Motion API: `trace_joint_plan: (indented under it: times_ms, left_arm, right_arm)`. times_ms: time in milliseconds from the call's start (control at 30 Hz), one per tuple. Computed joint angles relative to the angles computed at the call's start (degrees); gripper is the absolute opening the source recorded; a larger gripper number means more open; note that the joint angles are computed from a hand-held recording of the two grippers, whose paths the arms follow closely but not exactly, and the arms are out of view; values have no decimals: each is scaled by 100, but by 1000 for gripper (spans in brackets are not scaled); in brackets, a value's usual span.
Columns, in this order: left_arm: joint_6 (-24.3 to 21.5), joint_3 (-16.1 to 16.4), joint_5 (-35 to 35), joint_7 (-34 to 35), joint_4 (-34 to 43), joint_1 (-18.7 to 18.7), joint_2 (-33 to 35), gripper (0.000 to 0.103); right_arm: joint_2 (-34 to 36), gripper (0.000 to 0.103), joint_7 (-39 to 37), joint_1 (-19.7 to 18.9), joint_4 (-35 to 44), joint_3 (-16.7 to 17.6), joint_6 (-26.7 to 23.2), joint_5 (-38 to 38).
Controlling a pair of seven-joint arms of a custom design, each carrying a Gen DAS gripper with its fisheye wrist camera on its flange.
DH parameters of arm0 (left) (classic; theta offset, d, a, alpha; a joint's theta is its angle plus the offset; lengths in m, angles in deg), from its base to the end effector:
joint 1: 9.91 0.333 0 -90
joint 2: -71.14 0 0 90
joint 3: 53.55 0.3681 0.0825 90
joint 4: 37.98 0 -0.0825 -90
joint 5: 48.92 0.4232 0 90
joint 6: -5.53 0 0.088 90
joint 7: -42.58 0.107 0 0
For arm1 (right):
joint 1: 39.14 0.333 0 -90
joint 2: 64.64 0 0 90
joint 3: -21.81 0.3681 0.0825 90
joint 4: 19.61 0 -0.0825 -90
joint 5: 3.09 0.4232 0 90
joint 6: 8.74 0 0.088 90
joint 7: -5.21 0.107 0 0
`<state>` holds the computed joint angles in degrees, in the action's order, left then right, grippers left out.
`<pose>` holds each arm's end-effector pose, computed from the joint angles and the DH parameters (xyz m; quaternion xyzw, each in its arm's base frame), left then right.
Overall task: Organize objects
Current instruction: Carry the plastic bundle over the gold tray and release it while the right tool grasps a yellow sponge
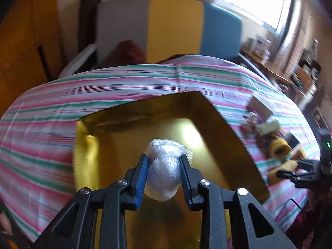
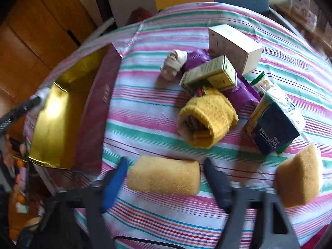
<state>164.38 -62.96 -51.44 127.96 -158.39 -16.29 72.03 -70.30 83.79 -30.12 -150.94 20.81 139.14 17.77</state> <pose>0.6046 -0.1685 0.5193 -0.6143 0.7203 -0.2730 0.1711 0.5544 0.0716 0.4609 -0.7115 0.6651 -0.0522 0.2207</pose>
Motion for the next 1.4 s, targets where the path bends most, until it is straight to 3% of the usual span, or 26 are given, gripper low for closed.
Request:
trace_joint_plan:
  times_ms: [233,667,767,900,1100,1267,1400]
  left_arm:
    - [-59,292,1046,-1144,371,234,474,30]
    - [-508,557,1845,-1855,1369,105,1472,34]
    - [-531,461,1649,-1694,1346,204,1438,41]
    - [-261,439,1667,-1546,952,231,1063,42]
    - [388,281,1141,-1076,-189,400,34,42]
    - [501,334,-69,-131,-1147,343,-777,42]
    - [433,492,-730,292,-1558,233,-1094,42]
  right_arm:
    - [4,55,68,-12,-34,-1,162,-160]
    - [91,55,-27,31,33,39,223,-111]
    - [90,55,-40,32,27,35,234,-71]
    - [85,55,-22,36,21,43,242,-74]
    - [31,55,-37,50,-24,39,287,-70]
    - [-186,55,-424,162,-203,-17,616,471]
    - [-375,55,-145,230,-270,97,757,258]
